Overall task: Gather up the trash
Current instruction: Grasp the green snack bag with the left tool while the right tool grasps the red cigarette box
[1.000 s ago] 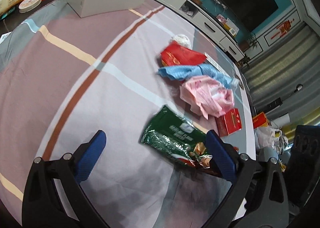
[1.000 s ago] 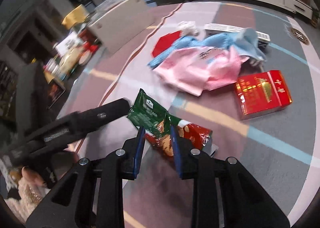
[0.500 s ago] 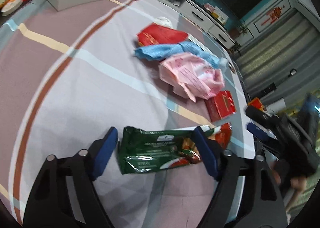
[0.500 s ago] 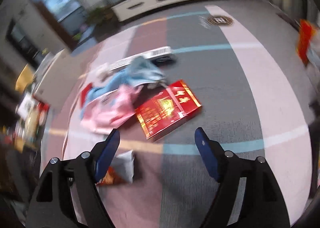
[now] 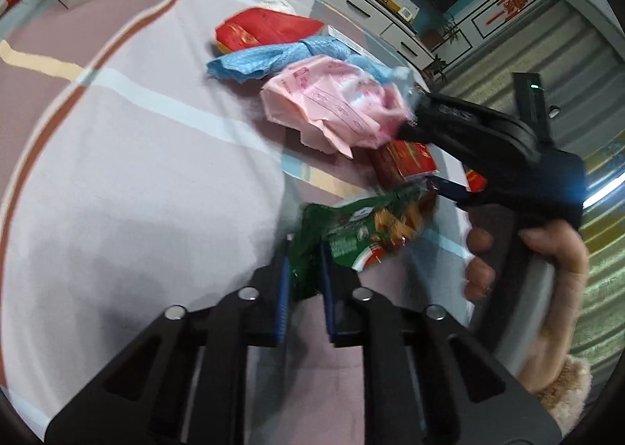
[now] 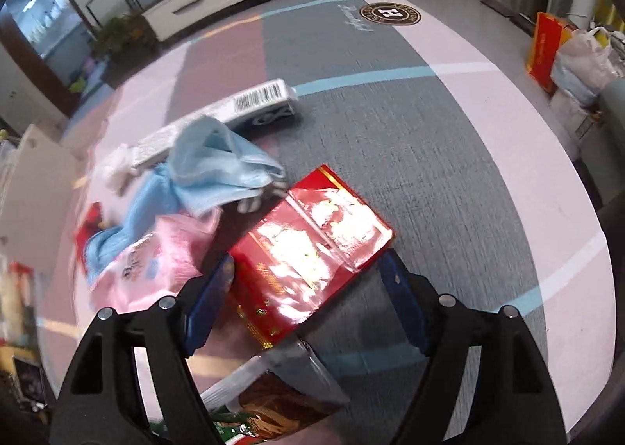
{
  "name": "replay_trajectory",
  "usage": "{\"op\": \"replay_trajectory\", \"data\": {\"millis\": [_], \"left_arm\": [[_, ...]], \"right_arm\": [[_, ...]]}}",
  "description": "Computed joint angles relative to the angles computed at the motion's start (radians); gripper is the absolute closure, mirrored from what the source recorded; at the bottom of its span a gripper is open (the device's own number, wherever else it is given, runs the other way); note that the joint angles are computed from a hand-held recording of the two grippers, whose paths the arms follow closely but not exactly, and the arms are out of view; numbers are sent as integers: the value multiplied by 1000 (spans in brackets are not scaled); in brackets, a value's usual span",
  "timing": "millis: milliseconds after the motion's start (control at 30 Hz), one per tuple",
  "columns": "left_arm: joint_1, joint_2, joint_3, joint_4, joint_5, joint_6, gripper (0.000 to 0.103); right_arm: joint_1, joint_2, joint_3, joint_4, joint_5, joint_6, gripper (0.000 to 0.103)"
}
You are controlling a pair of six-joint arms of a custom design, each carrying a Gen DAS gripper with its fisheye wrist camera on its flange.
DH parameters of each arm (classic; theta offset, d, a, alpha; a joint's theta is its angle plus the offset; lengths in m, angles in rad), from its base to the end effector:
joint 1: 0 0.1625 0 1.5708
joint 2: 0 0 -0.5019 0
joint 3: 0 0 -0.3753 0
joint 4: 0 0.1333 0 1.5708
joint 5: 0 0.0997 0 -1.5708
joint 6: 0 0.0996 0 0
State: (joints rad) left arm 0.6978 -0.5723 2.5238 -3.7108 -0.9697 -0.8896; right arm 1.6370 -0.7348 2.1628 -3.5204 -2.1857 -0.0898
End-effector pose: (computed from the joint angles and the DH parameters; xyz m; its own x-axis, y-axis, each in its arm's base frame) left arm -0.1814 -0.3996 0.0239 -0.9695 -0.1352 -0.2043 -0.0007 0.8355 -0.5495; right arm 0.1122 -0.5466 0.1067 -0.8255 0.1543 0.5428 -0.1319 0.8825 -0.4514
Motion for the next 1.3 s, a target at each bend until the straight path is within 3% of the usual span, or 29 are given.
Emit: {"op": "replay_trajectory", "data": {"millis": [200,333,467,600,733,867,1067,1233,1300], "left_arm": [[-66,-27,27,-6,85,-17,94],[-131,-71,79,5,203,-83,94],[-158,-112,126,-26,252,-118,94],[-202,-140,179,-6,329,-208,94],[-218,-154,191,24,340,-255,94],[-224,-154,185,65,349,-278,94],[-223,-166,183,71,344,-268,94],[-217,-166,168,91,325,-247,94],[-212,-161,159,102,310,-239,94]], "right_arm": [[-3,5,-11,-1,-15,13,17],[7,6,-29,19,-37,27,17],[17,1,-48,60,-18,78,17],[34,25,-73,53,-62,98,15],[52,70,-108,51,-149,79,15],[55,101,-100,-15,-185,-1,15],[30,72,-22,-62,-118,-128,30],[15,17,46,-60,-46,-173,45],[11,-12,84,-76,-16,-203,45]]}}
